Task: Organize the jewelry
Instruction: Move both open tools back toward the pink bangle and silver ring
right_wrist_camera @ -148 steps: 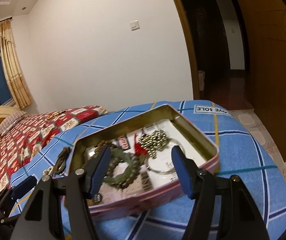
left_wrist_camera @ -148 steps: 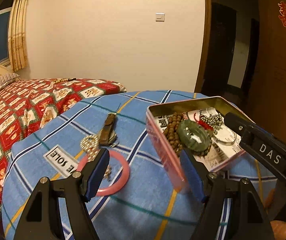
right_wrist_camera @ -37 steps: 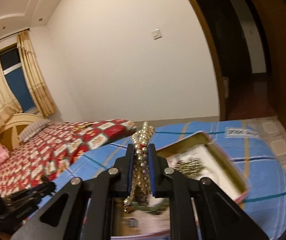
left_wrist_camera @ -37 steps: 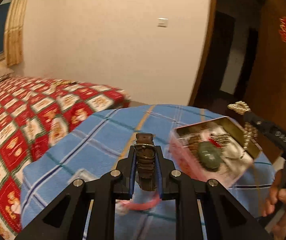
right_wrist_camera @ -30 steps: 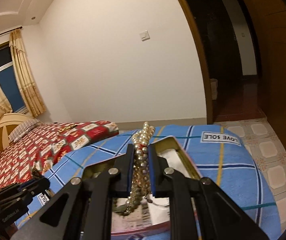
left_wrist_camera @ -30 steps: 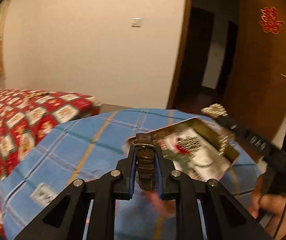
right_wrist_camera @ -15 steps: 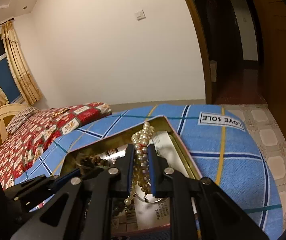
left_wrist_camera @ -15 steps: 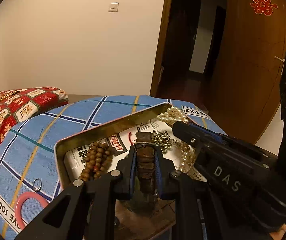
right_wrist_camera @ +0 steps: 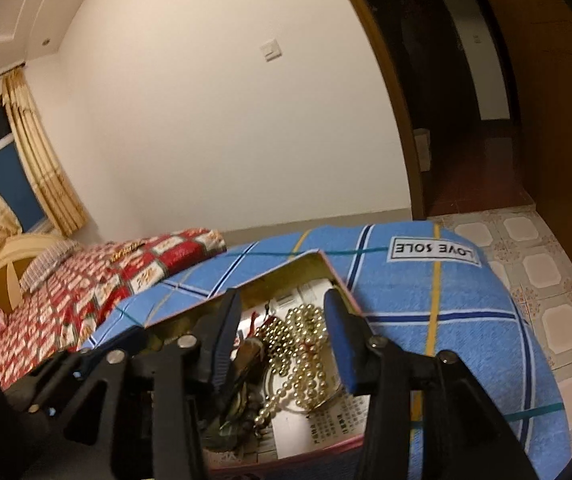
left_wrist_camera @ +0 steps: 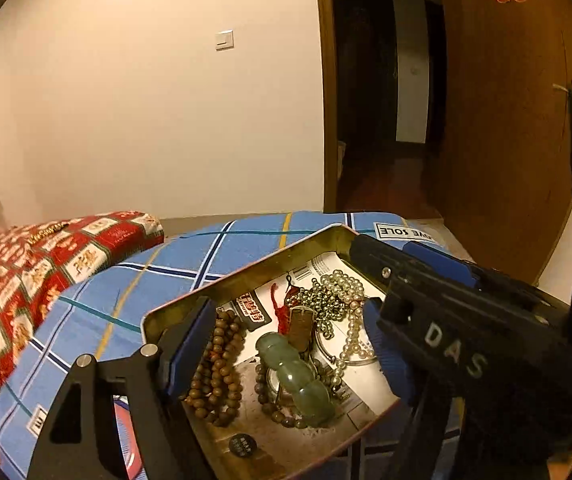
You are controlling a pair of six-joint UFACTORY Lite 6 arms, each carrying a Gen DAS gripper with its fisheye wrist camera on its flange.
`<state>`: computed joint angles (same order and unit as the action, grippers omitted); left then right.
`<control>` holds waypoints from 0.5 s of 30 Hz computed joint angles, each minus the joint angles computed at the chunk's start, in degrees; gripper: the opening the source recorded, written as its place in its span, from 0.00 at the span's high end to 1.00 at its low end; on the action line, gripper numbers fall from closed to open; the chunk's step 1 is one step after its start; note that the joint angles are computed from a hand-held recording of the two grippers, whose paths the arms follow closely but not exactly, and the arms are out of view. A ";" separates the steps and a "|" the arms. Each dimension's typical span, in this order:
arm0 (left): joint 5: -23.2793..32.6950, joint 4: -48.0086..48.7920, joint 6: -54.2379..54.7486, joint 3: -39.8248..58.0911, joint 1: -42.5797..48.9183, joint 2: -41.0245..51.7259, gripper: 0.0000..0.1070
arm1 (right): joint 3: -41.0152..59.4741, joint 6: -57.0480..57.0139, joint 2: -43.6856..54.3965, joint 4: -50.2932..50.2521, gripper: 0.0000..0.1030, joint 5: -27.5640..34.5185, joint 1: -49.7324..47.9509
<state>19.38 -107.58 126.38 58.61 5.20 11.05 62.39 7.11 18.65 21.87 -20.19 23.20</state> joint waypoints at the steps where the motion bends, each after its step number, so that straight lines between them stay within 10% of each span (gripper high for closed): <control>1: -0.53 -1.91 1.85 -0.53 -0.11 -0.57 0.29 | 0.08 0.25 0.12 0.16 0.54 0.05 -0.19; 15: -0.67 -4.60 4.02 -6.26 4.37 -4.38 0.29 | 0.55 -14.56 1.20 16.03 0.35 -2.40 1.83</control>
<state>18.70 -112.19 130.40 52.35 9.57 6.67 62.93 -7.45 19.85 37.90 -22.58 25.04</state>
